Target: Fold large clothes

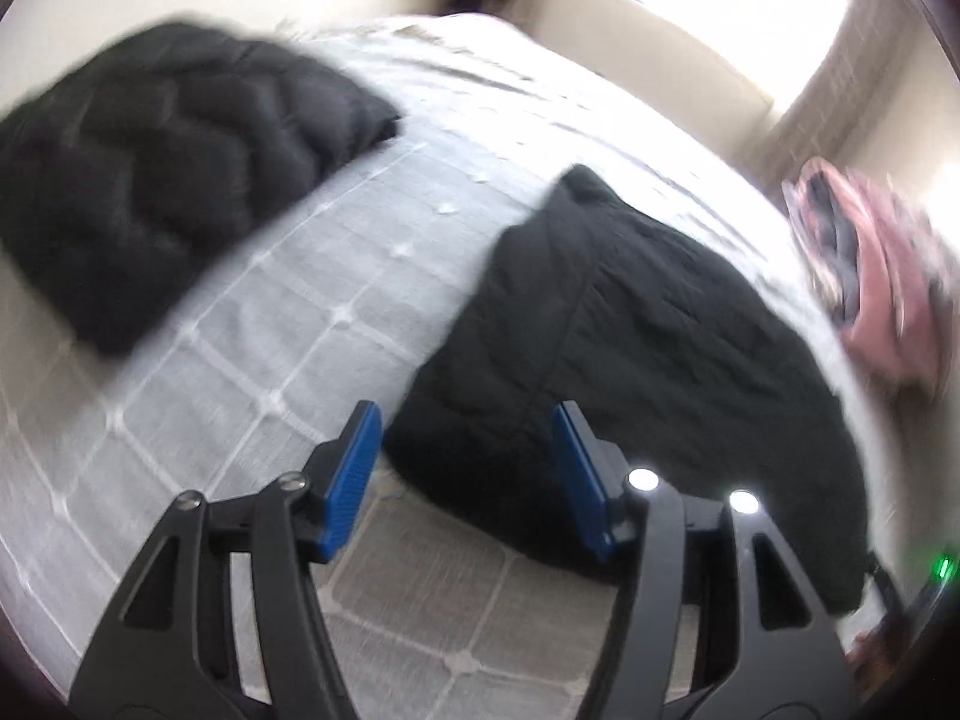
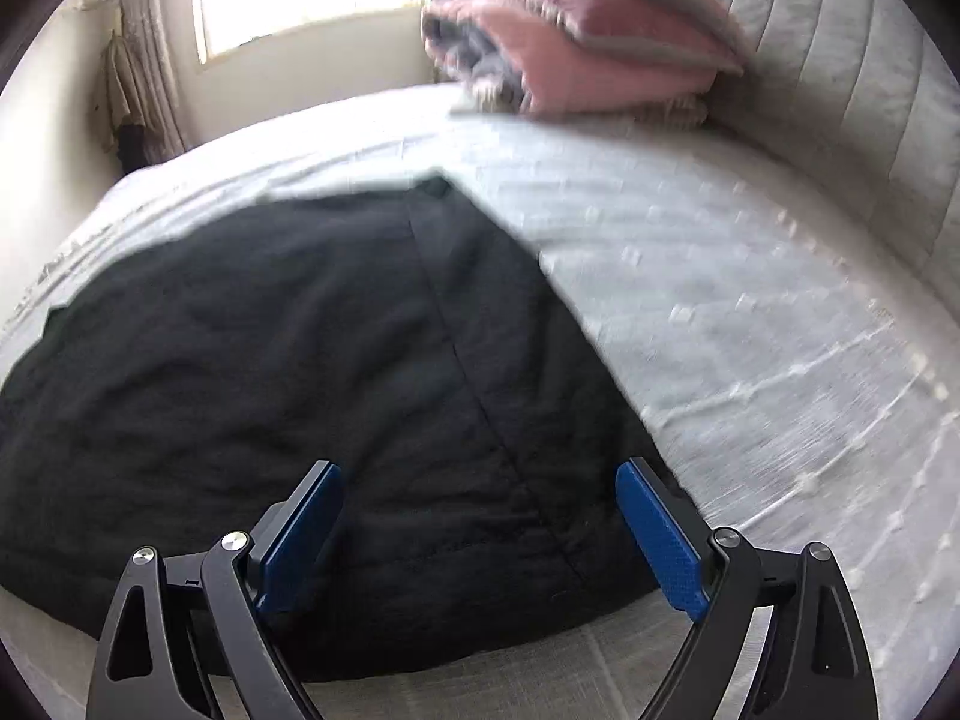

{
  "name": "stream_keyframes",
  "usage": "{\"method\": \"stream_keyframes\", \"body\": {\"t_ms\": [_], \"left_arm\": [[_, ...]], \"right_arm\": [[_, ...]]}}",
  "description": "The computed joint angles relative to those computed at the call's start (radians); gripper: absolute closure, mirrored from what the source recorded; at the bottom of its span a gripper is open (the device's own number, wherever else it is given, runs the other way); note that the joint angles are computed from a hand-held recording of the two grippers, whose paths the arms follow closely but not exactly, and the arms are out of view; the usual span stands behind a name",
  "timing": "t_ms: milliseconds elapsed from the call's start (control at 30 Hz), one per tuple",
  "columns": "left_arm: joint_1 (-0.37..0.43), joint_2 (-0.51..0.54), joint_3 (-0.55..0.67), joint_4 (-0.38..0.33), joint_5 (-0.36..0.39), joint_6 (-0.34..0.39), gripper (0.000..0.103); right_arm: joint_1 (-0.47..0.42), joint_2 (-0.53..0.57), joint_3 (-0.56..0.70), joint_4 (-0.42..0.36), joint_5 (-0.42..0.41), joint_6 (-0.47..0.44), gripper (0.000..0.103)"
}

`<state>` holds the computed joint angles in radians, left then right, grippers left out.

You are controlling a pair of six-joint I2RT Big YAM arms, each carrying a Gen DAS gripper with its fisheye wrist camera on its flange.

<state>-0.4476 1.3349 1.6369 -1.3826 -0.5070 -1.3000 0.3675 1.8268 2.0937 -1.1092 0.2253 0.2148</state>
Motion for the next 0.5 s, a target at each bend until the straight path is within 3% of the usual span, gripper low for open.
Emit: {"method": "stream_keyframes", "body": {"t_ms": [100,167,333,433,500], "left_arm": [[0.052,-0.031,-0.077,0.058,0.138,-0.049,0.042],[0.066,-0.048,-0.110,0.094,0.180,-0.060,0.042],[0.075,-0.071,-0.151,0.142,0.215,-0.074,0.042],[0.079,-0.079,-0.167,0.161,0.233,-0.082,0.042],[0.087,-0.081,-0.172,0.168,0.247,-0.084,0.042]], "right_arm": [[0.022,-0.047,-0.017,0.050,-0.101,0.059,0.010],[0.060,-0.052,-0.006,0.060,-0.198,0.063,0.010],[0.183,0.027,0.106,-0.006,-0.181,-0.053,0.010],[0.223,0.078,0.156,-0.041,-0.145,-0.058,0.011],[0.243,0.126,0.199,-0.109,-0.109,-0.079,0.010]]}}
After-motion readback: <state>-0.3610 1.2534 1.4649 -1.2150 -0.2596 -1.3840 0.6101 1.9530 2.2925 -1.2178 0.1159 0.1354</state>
